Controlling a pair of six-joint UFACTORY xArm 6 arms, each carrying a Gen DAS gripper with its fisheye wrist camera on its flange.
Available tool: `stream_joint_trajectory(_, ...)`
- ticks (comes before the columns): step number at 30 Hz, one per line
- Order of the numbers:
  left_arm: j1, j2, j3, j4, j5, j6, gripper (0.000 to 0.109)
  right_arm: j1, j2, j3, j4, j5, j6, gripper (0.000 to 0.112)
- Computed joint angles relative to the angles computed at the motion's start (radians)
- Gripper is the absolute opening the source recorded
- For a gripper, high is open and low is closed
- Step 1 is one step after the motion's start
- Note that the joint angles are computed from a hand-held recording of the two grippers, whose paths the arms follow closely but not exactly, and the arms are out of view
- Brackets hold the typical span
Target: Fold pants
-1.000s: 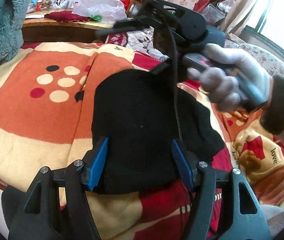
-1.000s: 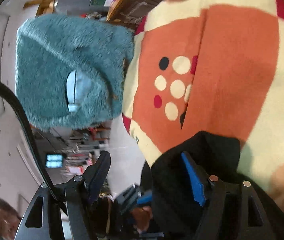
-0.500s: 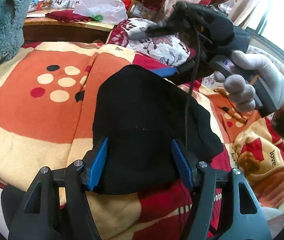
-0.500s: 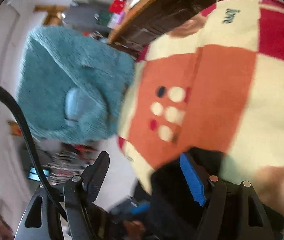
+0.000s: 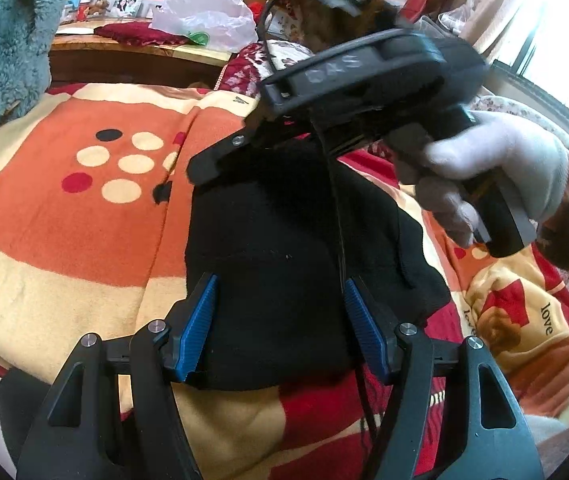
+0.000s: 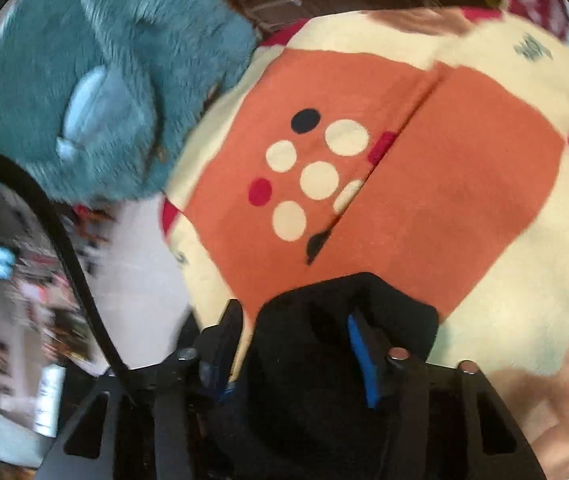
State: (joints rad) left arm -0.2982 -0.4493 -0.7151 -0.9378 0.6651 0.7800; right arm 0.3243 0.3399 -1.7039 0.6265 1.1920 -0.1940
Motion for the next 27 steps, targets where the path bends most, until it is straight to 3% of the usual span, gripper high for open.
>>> stream_joint_trajectory(6,-0.019,0.003,0.005,-0.005,-0.029,0.004,0.068,0.023,-0.14,0.151,-0.018,-0.125,-0.145,0.042)
stream_joint_trajectory(9,-0.035,0.002,0.009,0.033,-0.059,-0.006,0.068,0.024,-0.138,0.221,-0.051,-0.249,-0.088,0.042)
stream_joint_trajectory(13,-0.006,0.017,-0.015,0.028,-0.011,-0.013,0.068,0.017,-0.145,0.31,0.069,-0.397,-0.093,0.042)
stream_joint_trajectory(17,0.008,0.029,-0.041,0.063,0.024,-0.055,0.068,0.023,-0.208,0.377,0.078,-0.448,-0.067,0.042)
stream_joint_trajectory(22,0.014,0.025,-0.06,0.161,0.037,-0.146,0.068,0.029,-0.421,0.56,0.001,-0.554,0.028,0.047)
stream_joint_trajectory(24,0.022,0.018,-0.066,0.16,0.044,-0.155,0.068,0.038,-0.511,0.642,-0.07,-0.61,0.104,0.053)
stream_joint_trajectory(27,0.009,-0.003,-0.064,0.199,0.014,-0.178,0.068,0.037,-0.658,0.784,-0.17,-0.667,0.209,0.054)
